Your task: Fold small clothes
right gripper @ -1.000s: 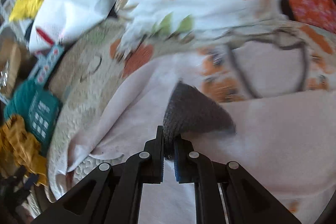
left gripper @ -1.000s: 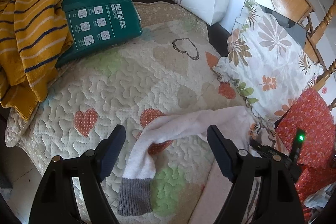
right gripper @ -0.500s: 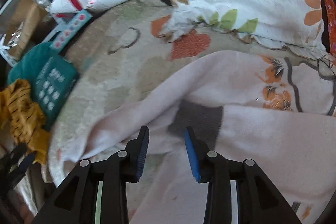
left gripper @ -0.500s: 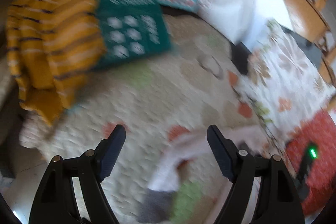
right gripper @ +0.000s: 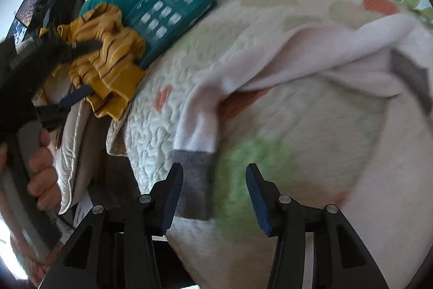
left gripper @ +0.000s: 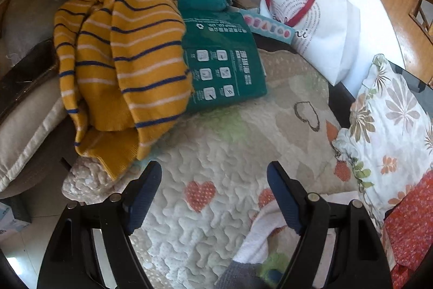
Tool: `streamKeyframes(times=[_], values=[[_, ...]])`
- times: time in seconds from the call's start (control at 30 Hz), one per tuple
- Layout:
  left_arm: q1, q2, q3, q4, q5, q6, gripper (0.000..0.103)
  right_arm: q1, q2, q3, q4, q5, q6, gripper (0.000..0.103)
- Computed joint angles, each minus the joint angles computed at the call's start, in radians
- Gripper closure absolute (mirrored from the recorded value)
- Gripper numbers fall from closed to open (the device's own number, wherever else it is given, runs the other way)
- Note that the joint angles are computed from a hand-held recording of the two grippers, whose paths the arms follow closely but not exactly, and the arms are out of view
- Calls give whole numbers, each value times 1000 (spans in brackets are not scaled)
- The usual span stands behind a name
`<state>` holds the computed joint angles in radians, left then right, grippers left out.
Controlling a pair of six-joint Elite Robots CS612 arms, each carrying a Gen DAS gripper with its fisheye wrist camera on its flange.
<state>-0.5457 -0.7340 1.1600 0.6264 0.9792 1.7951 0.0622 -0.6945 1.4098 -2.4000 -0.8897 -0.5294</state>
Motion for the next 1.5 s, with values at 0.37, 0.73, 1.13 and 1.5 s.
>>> streamKeyframes(times=[0.37, 0.73, 1.13, 1.5], values=[[-3, 33, -57, 19, 38, 54, 24, -80, -50, 28, -148, 55, 148, 99], [-36, 135, -251, 92, 107, 263, 24, -283, -81, 6, -329, -317, 436, 99], [-57, 239, -440, 191, 201, 407, 24, -280, -25, -26, -395, -491, 532, 79], [-57, 292, -537, 244, 250, 442, 24, -142, 119, -296, -177, -324, 377, 63]])
